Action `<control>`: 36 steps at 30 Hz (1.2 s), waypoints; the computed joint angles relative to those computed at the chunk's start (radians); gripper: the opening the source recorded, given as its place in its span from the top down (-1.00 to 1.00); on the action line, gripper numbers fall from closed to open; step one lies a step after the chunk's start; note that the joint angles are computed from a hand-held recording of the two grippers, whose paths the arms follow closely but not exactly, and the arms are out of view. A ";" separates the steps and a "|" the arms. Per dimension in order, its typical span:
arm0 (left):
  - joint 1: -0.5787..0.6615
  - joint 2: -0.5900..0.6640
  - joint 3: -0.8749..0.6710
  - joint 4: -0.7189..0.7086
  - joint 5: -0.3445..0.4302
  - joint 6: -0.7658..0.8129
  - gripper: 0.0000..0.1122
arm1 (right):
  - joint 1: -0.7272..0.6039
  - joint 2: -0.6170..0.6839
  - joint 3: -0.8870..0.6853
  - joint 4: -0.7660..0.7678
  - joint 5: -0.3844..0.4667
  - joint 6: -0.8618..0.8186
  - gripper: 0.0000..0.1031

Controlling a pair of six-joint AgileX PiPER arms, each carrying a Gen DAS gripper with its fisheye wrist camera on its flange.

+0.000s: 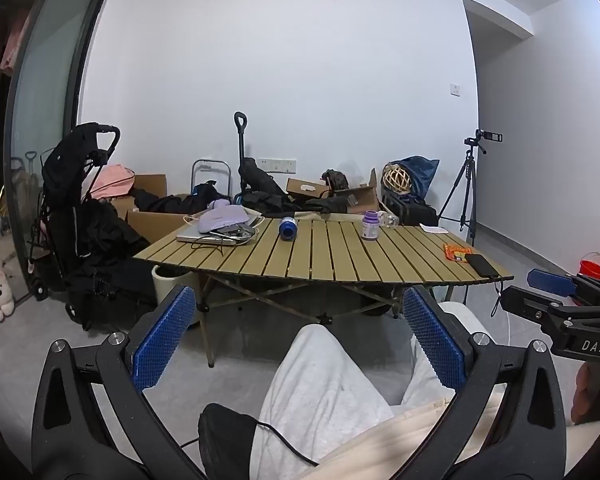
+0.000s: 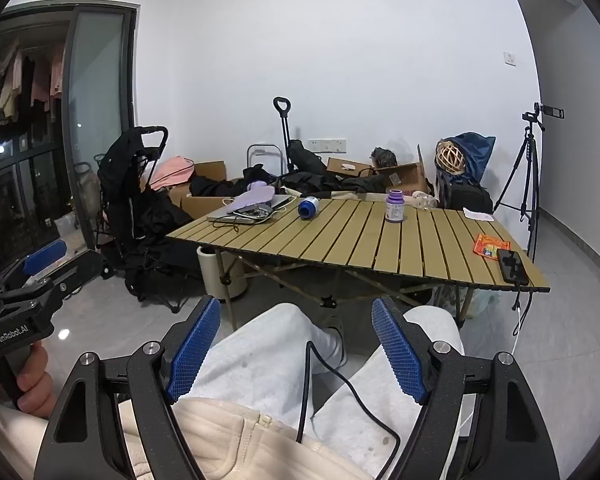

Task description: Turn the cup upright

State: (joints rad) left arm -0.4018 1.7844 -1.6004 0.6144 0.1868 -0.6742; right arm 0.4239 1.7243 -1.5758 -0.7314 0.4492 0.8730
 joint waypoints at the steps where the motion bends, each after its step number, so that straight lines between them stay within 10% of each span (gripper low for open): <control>1: 0.000 0.000 0.001 0.004 -0.002 -0.004 -0.83 | 0.000 0.000 0.001 -0.005 -0.002 0.004 -0.61; 36: 0.000 -0.001 0.002 0.006 -0.002 -0.005 -0.83 | 0.001 0.004 -0.008 0.007 0.001 -0.005 -0.61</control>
